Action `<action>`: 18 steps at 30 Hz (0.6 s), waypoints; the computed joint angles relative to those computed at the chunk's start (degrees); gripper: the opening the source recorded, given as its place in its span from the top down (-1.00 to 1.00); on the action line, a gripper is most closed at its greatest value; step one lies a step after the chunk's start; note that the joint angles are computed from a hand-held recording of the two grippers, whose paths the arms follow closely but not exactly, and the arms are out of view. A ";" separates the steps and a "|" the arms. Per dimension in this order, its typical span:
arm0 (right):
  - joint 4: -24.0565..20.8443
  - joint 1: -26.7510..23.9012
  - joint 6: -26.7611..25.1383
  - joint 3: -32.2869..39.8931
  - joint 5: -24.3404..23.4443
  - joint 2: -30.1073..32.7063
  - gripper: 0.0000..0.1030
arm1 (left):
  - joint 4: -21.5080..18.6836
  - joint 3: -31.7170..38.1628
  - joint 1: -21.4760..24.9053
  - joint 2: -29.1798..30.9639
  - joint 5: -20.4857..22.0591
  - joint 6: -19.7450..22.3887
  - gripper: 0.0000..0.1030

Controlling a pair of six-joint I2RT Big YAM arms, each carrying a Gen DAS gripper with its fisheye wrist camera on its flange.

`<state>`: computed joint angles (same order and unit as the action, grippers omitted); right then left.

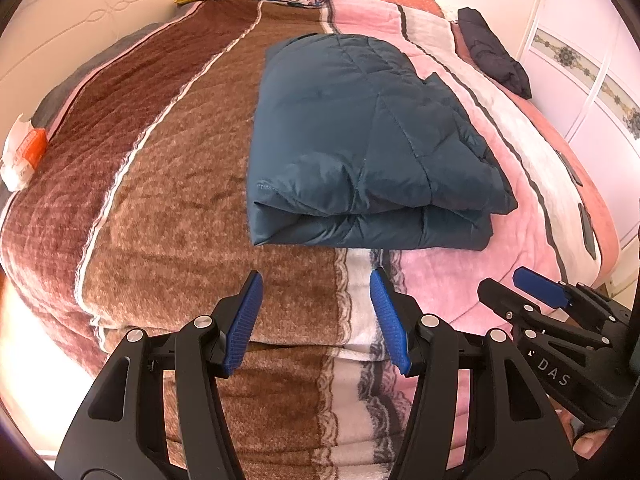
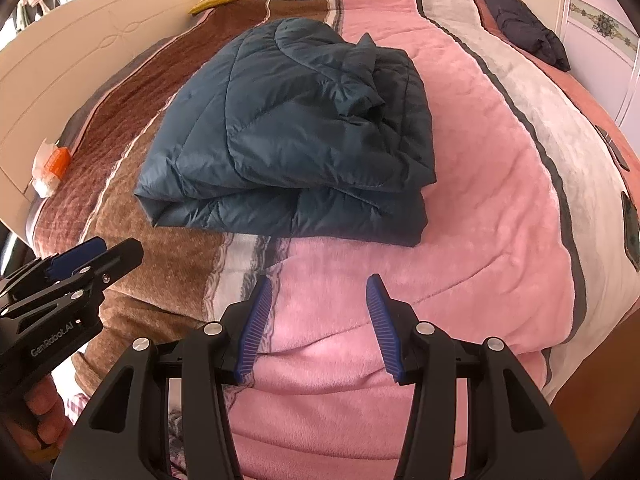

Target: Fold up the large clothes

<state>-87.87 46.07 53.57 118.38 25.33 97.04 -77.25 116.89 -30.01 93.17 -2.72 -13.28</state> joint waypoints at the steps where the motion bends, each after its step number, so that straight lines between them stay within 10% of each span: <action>1: -0.08 -0.03 0.00 0.04 -0.14 0.06 0.05 | -0.03 -0.06 0.07 -0.03 0.09 -0.09 -0.07; 18: -0.98 0.06 0.03 0.68 -0.62 0.65 0.05 | 0.16 -0.39 0.20 -0.21 0.14 -0.16 -0.07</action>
<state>-88.85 46.12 53.60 119.07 24.71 97.69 -77.09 116.50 -29.81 92.97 -2.58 -13.44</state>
